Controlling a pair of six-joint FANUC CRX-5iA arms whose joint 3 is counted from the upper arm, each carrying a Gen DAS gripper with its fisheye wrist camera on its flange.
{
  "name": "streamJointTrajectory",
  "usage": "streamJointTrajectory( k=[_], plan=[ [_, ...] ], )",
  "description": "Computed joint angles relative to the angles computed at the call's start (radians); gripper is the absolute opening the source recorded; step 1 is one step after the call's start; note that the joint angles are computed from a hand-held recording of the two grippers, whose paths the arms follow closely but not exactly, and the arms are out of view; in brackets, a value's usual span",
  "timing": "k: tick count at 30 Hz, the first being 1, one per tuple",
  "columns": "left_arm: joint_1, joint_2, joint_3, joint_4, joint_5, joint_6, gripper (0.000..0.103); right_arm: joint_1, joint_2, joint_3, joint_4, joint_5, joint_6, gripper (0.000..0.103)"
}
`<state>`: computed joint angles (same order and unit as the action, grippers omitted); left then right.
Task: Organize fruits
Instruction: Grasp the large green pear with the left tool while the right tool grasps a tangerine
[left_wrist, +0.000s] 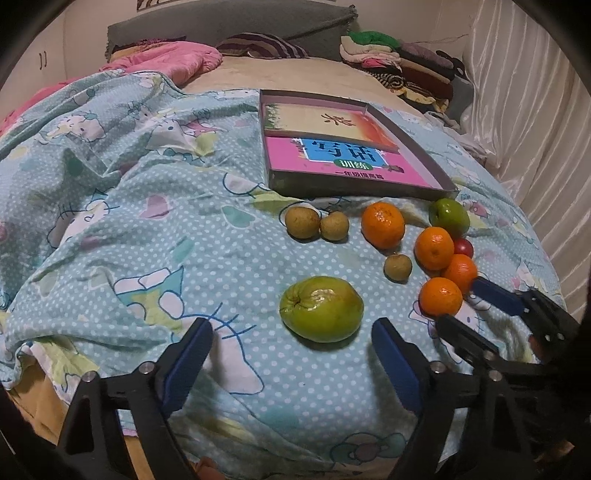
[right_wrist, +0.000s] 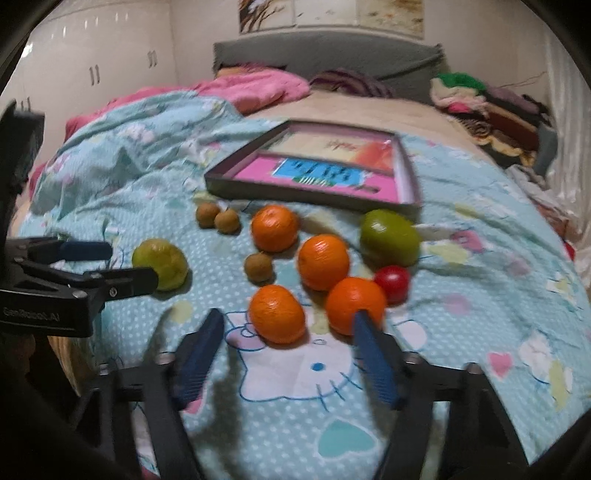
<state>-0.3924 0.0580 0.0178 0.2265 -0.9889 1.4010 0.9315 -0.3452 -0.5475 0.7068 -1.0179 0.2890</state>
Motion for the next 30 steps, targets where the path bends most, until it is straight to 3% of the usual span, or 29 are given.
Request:
streamJointTrajectory(
  k=[2,6,10,20,22,30],
  plan=[
    [-0.001,0.007,0.004,0.005,-0.001,-0.007,0.083,-0.006,0.004,-0.005,0.011,0.015,0.011,0.066],
    [-0.003,0.018,0.012,0.011,-0.009,-0.012,0.076,-0.018,-0.001,-0.005,0.01,0.041,0.021,0.052],
    [-0.005,0.021,0.014,0.015,-0.004,-0.018,0.071,-0.014,-0.008,-0.002,-0.018,0.057,0.051,0.046],
    [-0.013,0.046,0.025,0.041,-0.01,-0.054,0.058,-0.039,0.036,0.015,-0.019,0.054,0.102,0.042],
    [-0.014,0.048,0.027,0.04,-0.011,-0.054,0.057,-0.057,0.043,0.022,-0.044,0.065,0.12,0.037],
    [-0.023,0.07,0.044,0.041,-0.006,-0.052,0.052,-0.09,0.012,-0.001,-0.058,0.141,0.107,0.035]
  ],
)
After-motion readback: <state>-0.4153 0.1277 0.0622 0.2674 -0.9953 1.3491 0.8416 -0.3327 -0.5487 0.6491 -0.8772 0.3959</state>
